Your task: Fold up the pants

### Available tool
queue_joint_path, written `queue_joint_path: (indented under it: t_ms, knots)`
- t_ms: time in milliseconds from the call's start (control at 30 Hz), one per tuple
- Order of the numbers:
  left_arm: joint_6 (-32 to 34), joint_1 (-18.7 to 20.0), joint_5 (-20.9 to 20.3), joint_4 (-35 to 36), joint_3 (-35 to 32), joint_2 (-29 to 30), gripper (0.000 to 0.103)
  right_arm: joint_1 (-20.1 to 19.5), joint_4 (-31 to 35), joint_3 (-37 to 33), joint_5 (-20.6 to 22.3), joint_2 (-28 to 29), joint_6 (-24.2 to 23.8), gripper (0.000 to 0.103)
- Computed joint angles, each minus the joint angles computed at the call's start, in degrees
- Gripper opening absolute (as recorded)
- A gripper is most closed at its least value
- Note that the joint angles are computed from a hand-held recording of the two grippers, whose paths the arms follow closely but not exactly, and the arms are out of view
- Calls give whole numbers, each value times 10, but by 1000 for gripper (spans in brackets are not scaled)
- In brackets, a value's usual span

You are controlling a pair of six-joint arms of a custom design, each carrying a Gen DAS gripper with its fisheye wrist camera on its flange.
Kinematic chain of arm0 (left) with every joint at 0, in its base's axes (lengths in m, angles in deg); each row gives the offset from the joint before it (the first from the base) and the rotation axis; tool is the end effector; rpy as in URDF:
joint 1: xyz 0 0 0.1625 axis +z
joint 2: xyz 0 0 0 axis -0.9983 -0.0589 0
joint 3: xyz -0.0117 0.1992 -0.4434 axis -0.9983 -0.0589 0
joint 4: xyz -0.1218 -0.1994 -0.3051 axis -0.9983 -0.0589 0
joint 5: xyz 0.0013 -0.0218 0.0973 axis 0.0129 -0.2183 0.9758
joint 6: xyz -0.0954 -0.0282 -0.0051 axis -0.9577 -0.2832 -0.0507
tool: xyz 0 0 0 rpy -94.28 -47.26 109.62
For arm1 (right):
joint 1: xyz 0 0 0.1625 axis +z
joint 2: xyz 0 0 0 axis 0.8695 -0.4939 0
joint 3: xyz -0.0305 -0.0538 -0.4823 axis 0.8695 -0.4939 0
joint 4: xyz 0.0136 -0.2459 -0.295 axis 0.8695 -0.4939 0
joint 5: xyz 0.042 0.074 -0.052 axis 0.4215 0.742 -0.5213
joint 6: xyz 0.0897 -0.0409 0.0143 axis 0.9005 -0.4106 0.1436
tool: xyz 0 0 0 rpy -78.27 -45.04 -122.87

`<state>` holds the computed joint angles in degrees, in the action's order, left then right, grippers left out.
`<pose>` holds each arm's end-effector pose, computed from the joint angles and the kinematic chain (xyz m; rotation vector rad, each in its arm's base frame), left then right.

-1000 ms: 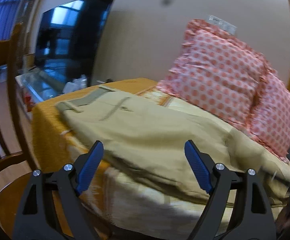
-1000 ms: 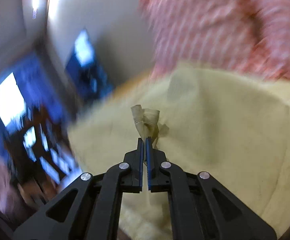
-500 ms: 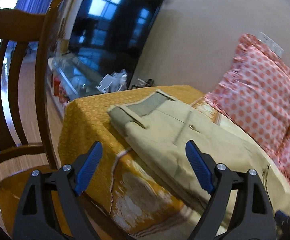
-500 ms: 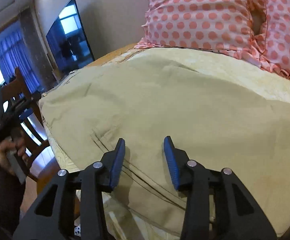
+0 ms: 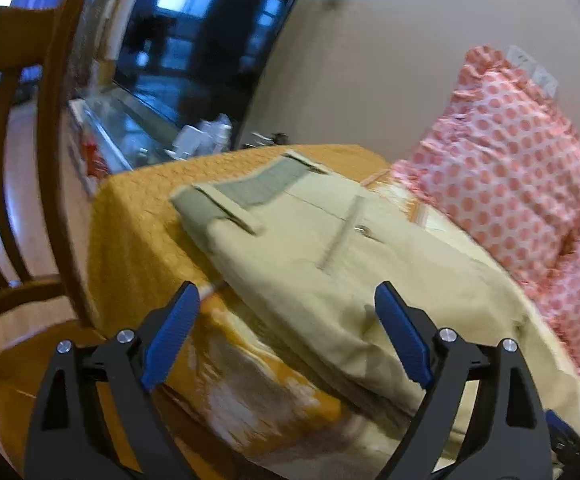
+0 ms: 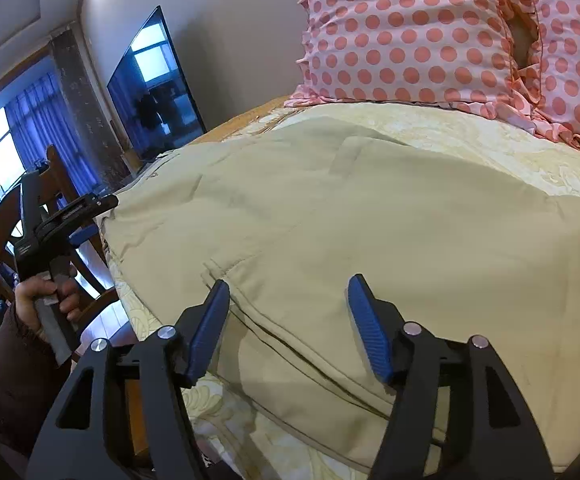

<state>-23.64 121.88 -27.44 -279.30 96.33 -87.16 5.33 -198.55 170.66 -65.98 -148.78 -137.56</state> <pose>-0.1263 -0.3709 0.0677 -0.2577 2.1114 -1.5133 -0.0256 -0.4412 0.2179 1.0059 -2.7081 0.7766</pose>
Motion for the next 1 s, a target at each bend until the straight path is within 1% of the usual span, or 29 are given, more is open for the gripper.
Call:
queue_joint_path:
  t_ms: [33, 67, 100, 133, 167, 200, 233, 333, 367, 400, 433, 467, 533, 600, 633, 667, 700, 733, 767, 833, 900, 933, 967, 1000]
  knots:
    - [43, -4, -29, -60, 2, 5, 87, -1, 2, 0, 3, 0, -2, 66]
    - [94, 6, -81, -120, -3, 2, 83, -2, 2, 0, 4, 0, -3, 66]
    - [133, 14, -110, -179, -6, 12, 84, -3, 2, 0, 6, 0, -4, 66]
    - [165, 21, -117, -215, -16, 20, 84, -4, 4, -1, 8, -1, -4, 67]
    - [181, 25, -119, -226, -22, 21, 84, -5, 6, -1, 9, -1, -4, 67]
    - [174, 27, -120, -223, -22, 18, 84, -6, 8, -1, 10, -2, -3, 67]
    - [170, 28, -125, -235, -22, 20, 84, -7, 9, -1, 13, -2, -3, 67]
    - [173, 35, -142, -330, -16, 41, 80, -9, 8, 0, 17, -2, -6, 67]
    - [170, 36, -130, -341, -16, 43, 77, -9, 8, 0, 19, -2, -7, 67]
    - [161, 39, -113, -328, -17, 35, 73, -10, 9, 0, 20, -2, -9, 67]
    - [149, 42, -99, -320, -17, 29, 71, -12, 10, 0, 23, -2, -11, 67]
    - [153, 49, -96, -336, -19, 24, 71, -13, 10, 1, 25, -2, -13, 67]
    - [174, 65, -100, -352, -28, 10, 69, -15, 12, 1, 29, -3, -15, 67]
    - [193, 79, -116, -355, -34, -5, 66, -16, 14, 0, 32, -3, -14, 67]
    - [190, 80, -103, -338, -39, -15, 63, -17, 14, 0, 33, -3, -14, 67]
    - [181, 80, -94, -321, -40, -22, 54, -18, 15, 0, 35, -3, -13, 67]
    - [173, 79, -85, -310, -41, -27, 24, -19, 16, 1, 38, -4, -11, 67]
    - [180, 80, -82, -320, -43, -29, 4, -23, 22, 1, 43, -8, -10, 67]
    - [187, 80, -95, -328, -41, -35, 6, -26, 28, 2, 47, -11, -10, 67]
    - [203, 64, -72, -289, -52, -48, 6, -39, 52, 2, 63, -28, -9, 66]
    - [261, 30, -50, -217, -81, -68, 5, -54, 69, 3, 81, -45, -10, 66]
    - [289, 16, -47, -185, -96, -78, 5, -66, 81, 5, 97, -58, -12, 67]
    - [336, -1, -50, -155, -123, -85, 5, -77, 89, 6, 111, -70, -12, 67]
    - [369, -14, -56, -128, -146, -89, 5, -93, 98, 8, 130, -85, -13, 67]
